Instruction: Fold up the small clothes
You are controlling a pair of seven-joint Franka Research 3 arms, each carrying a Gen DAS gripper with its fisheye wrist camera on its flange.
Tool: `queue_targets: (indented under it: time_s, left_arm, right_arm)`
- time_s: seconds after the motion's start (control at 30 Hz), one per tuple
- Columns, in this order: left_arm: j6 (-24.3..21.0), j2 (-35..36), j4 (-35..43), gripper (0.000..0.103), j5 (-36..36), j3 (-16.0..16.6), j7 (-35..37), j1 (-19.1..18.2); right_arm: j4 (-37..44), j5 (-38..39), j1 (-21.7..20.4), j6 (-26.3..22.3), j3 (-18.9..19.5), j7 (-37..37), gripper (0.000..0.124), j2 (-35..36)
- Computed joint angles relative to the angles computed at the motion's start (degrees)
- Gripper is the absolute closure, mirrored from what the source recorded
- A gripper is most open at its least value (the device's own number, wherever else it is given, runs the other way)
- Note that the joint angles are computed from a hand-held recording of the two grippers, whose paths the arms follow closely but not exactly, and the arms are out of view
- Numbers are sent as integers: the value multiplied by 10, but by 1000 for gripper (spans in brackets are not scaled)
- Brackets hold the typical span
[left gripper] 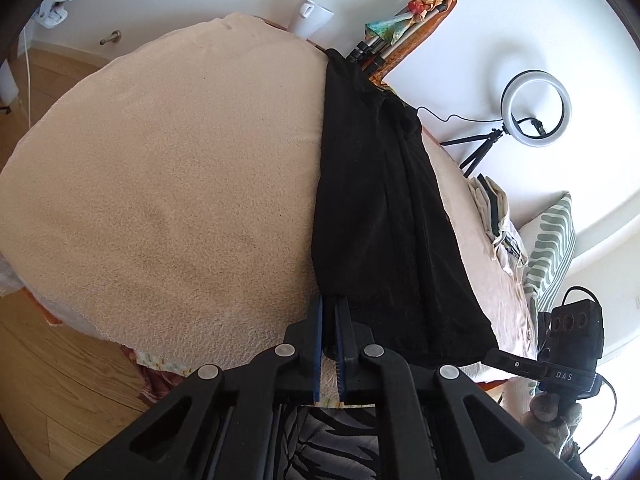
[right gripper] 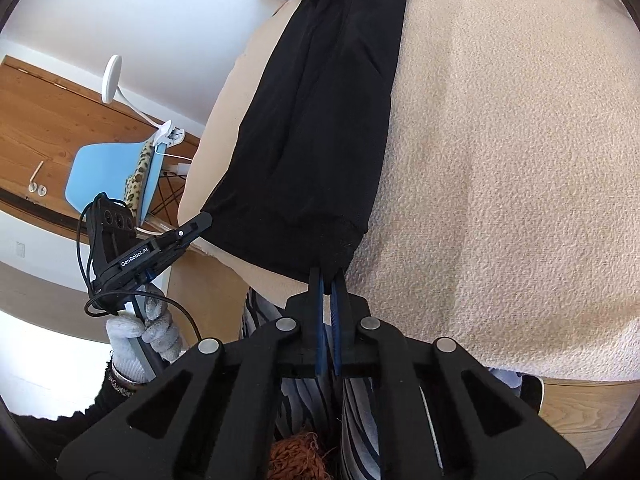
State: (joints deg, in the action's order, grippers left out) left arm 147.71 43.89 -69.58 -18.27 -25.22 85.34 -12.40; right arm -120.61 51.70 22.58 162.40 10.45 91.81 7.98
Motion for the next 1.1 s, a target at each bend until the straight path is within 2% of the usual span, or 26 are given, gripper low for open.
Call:
queue_targets:
  time_s: [0.1,0.17,0.23,0.33,0.5,0.57,0.6,0.7,0.8,0.87,0.93,1.07,1.1]
  left_arm:
    - [15,-18,-19,101,23,12,9,-8]
    - [5,-14,-10,101,52,30,1,-24]
    - [-12,-1,4,101,60,30,-3,-27]
    - [-10,-4,-3,99,81,43,-19,-36]
    - [35,-52,-66,83,128,69,-48,-46]
    - [51,-63,-81,81,132,61,-52,-39]
    - [56,-64,-84,78,128,51,-46,-31]
    - [62,-63,-82,71,130,46,-47,-30]
    - [48,-46,-62,61,117,36,-51,-22]
    - [20,-24,-33,57,88,14,-40,-5]
    - [-10,-4,-1,56,69,10,-39,0]
    - [-60,43,63,57,6,-19,-16,20]
    - [-77,55,83,59,-1,-16,-20,16]
  right_arm:
    - [-27,-11,1,7,-7,7,120,-39]
    - [-35,18,3,14,-6,-21,120,-53]
    - [-27,-35,11,9,-11,11,120,-38]
    - [-7,-111,18,-15,-16,63,120,-4]
    - [-1,-164,14,-44,-16,72,119,-4]
    - [-5,-159,8,-52,-14,48,112,-17]
    - [-13,-150,6,-45,-14,35,103,-27]
    - [-30,-164,5,-15,-22,49,95,-48]
    - [-30,-120,-1,-13,-22,24,95,-49]
    - [-27,-69,-5,-15,-19,-8,94,-42]
    - [-25,-22,-8,-19,-15,-41,94,-35]
    - [-12,77,-16,-36,-6,-110,94,-17]
    - [-10,93,-17,-42,-5,-120,94,-15]
